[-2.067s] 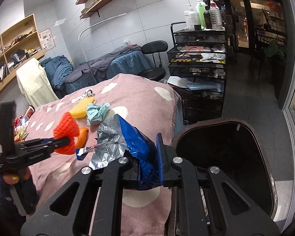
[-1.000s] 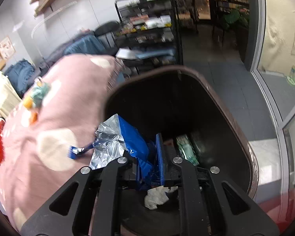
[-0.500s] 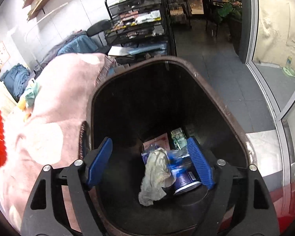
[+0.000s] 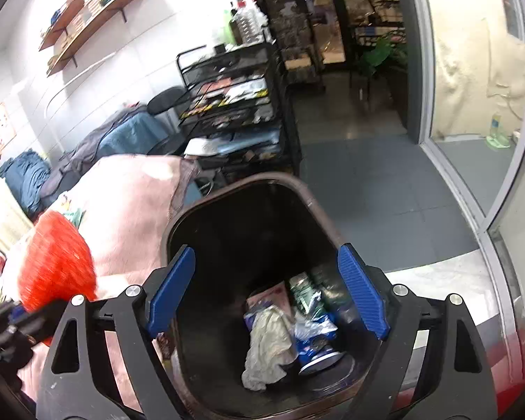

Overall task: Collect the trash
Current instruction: 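Lower the left tool over the bin and release the orange mesh net, then return both tools to the bedspread and grasp the light blue cloth with the right tool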

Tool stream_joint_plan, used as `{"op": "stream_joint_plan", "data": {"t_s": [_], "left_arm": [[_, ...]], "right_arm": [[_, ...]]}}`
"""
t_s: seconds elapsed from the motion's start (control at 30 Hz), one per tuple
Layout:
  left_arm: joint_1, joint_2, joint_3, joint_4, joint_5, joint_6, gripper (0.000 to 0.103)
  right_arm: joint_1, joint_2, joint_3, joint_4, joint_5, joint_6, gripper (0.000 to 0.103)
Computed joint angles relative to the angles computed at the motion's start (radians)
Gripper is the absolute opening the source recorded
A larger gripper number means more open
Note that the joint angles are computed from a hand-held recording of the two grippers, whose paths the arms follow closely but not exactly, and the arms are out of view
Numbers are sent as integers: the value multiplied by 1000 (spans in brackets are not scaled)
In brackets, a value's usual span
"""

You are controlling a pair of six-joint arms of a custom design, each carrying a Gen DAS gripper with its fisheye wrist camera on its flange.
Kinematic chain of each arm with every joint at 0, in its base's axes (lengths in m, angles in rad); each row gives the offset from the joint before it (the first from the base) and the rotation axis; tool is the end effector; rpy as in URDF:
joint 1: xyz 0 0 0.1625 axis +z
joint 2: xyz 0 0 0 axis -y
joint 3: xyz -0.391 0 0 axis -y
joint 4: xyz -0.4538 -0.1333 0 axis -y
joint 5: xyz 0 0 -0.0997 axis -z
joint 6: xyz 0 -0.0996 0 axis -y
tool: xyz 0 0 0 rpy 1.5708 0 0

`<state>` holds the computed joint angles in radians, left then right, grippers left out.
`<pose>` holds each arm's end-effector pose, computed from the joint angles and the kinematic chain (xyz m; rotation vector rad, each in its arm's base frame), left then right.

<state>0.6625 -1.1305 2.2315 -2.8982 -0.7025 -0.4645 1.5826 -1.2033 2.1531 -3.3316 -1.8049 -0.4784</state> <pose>-0.2526 -0.4625 0.0712 0.4122 2.4122 -0.9330 0.1166 -0.5421 0.1639 0.4954 -2.5129 0.9988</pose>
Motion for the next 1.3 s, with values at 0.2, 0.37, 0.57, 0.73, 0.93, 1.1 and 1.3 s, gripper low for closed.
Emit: {"op": "stream_joint_plan", "data": {"t_s": [0.2, 0.37, 0.57, 0.73, 0.93, 1.1, 1.3], "left_arm": [[22, 52, -50, 41, -27, 23, 24], [29, 87, -75, 68, -31, 31, 29], [27, 114, -84, 74, 2, 42, 83], [16, 123, -84, 83, 36, 69, 94], [-1, 108, -61, 43, 53, 81, 96], [-43, 72, -5, -29, 91, 86, 98], [-82, 5, 61, -72, 148, 49, 98]], "right_arm": [[-6, -14, -14, -11, -2, 11, 84], [-11, -19, -16, -12, 1, 11, 84], [-10, -24, -18, -9, 0, 5, 85], [-9, -25, -18, -17, -3, 7, 90], [-12, -24, -17, -26, 9, -2, 92], [-14, -22, -14, -23, 23, -11, 92], [-12, -17, -5, -29, 48, -33, 92]]}}
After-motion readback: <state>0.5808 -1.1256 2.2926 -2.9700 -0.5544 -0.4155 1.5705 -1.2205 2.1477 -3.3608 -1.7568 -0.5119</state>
